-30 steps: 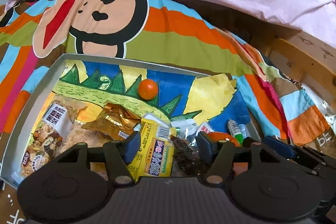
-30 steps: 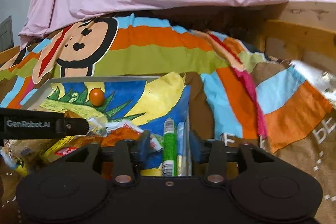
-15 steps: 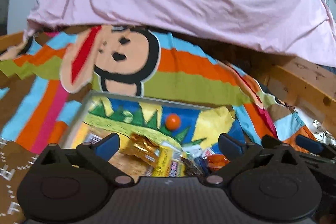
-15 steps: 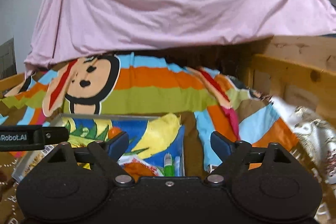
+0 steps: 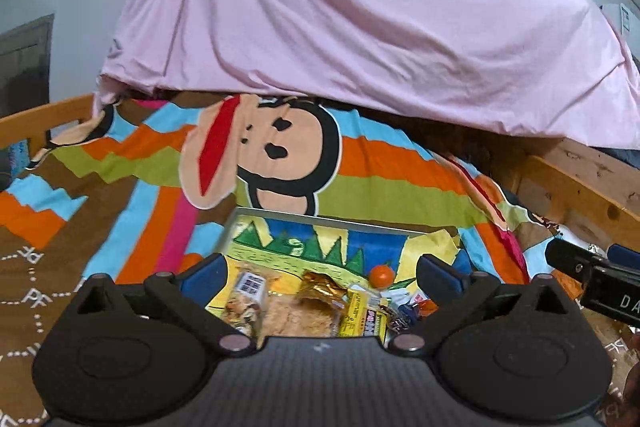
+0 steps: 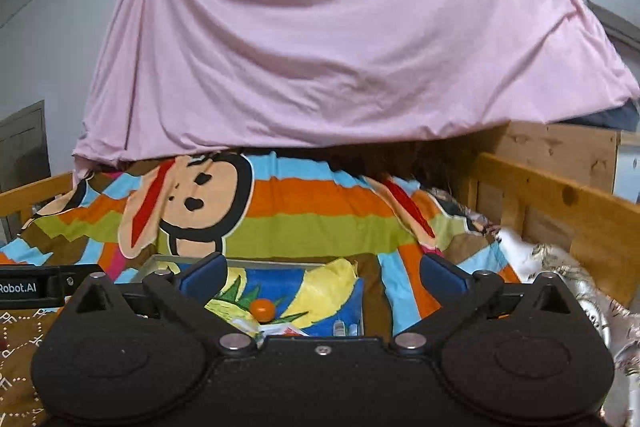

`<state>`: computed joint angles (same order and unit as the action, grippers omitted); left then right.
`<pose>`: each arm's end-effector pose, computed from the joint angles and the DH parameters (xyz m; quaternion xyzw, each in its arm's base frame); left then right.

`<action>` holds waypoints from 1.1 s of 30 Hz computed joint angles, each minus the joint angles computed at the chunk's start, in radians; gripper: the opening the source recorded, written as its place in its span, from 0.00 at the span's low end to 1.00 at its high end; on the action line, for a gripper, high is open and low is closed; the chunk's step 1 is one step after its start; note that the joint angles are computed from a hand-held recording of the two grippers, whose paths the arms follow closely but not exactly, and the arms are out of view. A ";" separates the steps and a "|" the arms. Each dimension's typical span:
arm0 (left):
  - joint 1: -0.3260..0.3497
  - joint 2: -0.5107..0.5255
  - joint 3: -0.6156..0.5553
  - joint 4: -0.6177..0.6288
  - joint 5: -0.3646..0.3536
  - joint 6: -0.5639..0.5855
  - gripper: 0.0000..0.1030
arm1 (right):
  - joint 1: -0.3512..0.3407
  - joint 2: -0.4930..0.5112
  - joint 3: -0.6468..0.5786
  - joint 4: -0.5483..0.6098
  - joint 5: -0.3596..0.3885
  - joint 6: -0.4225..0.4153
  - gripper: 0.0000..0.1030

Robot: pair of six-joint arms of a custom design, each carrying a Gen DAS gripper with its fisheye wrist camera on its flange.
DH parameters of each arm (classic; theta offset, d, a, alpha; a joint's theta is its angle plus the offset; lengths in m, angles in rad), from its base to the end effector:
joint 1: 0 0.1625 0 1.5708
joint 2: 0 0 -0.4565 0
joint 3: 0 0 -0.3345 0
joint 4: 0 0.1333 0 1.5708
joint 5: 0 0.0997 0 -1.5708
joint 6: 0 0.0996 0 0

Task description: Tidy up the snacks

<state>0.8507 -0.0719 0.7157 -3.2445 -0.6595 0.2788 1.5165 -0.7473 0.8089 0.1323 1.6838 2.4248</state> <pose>-0.3857 -0.7611 0.0486 0.1841 0.7899 -0.5153 0.2769 0.0814 -0.7521 0.3353 0.2168 -0.7408 0.5714 0.2790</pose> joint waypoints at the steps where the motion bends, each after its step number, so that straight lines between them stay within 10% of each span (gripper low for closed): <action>1: -0.004 -0.014 0.029 -0.022 0.005 0.002 1.00 | 0.004 -0.011 0.023 -0.017 -0.002 -0.008 0.99; 33: -0.053 -0.233 0.611 -0.440 0.080 0.079 1.00 | 0.060 -0.161 0.438 -0.203 0.058 -0.010 0.99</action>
